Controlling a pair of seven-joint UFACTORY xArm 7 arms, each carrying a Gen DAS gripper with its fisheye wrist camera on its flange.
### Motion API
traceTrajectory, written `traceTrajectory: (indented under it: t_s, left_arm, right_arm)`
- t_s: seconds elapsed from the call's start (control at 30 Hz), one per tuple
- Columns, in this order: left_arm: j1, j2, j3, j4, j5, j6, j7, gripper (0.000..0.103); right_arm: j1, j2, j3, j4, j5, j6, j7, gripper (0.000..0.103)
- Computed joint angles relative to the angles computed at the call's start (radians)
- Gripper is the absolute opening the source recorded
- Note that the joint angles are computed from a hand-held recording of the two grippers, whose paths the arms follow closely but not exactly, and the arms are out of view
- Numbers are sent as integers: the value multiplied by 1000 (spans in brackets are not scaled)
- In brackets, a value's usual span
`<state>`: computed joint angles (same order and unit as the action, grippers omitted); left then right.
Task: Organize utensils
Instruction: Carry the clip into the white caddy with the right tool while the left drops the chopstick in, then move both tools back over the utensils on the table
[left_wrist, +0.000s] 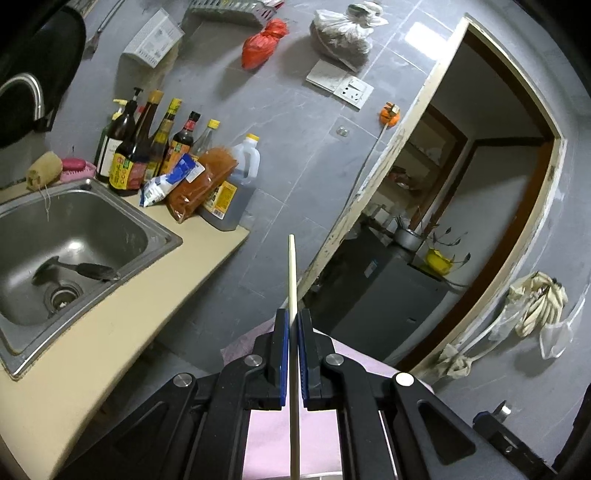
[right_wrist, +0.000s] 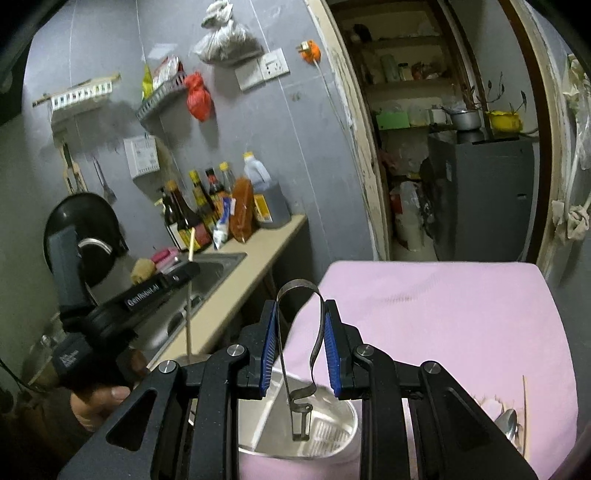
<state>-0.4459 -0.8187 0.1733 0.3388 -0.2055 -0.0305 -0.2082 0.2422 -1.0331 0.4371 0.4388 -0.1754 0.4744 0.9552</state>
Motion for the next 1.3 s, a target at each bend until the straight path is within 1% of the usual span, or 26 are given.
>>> traceTrajectory:
  t_s: [0.13,0.3,0.47,0.67,0.77,0.83,0.9,0.97,1.0,1.03,1.07,1.1,1.13,1.17,1.23,1.3]
  left_arm:
    - [33,-20,-39,-32,13,-24,-10,5]
    - [28,-53,-35,-55,27,-18,-16,5]
    - [40,-101,-31,-73,41,26,0,5]
    - [72,-156,-54,-94,45,71,18,5]
    - [79,-167,-61,-90,43,101,23,5]
    - [81,-189,-63,-93,43,127,33,6]
    - [76,-215,-57,-93,42,166,51,10]
    - [74,-243,-53,-94,36,210,67,24]
    - [75,-267,-52,-97,31,238,74,26]
    - [79,-284,-55,-100,25,256,78,32]
    - [86,-303,-61,-102,22,280,81,40]
    - [93,-321,-69,-101,20,307,83,44]
    - [101,-336,-77,-102,16,325,83,53]
    - [107,-349,-85,-101,12,340,82,57]
    - [113,-380,-97,-101,5,369,80,60]
    - [120,-402,-120,-95,6,393,77,67]
  right_arm:
    - [9,0,3,-7,7,19,10,21]
    - [12,8,9,1,-2,32,11,21]
    - [21,-3,9,2,1,56,19,21]
    - [39,-5,9,5,6,86,27,23]
    - [50,-15,8,7,6,97,24,26]
    - [55,-29,7,7,7,102,24,34]
    - [61,-47,8,5,10,115,26,34]
    - [67,-74,8,3,12,137,26,35]
    - [69,-89,10,2,14,150,29,37]
    - [70,-107,11,0,15,165,31,42]
    - [71,-126,13,-2,17,181,36,44]
    - [71,-146,14,-5,18,198,39,47]
    - [70,-160,14,-5,18,211,40,49]
    - [68,-178,15,-3,17,230,40,50]
    - [62,-219,18,0,12,270,38,59]
    - [49,-267,24,5,1,312,34,64]
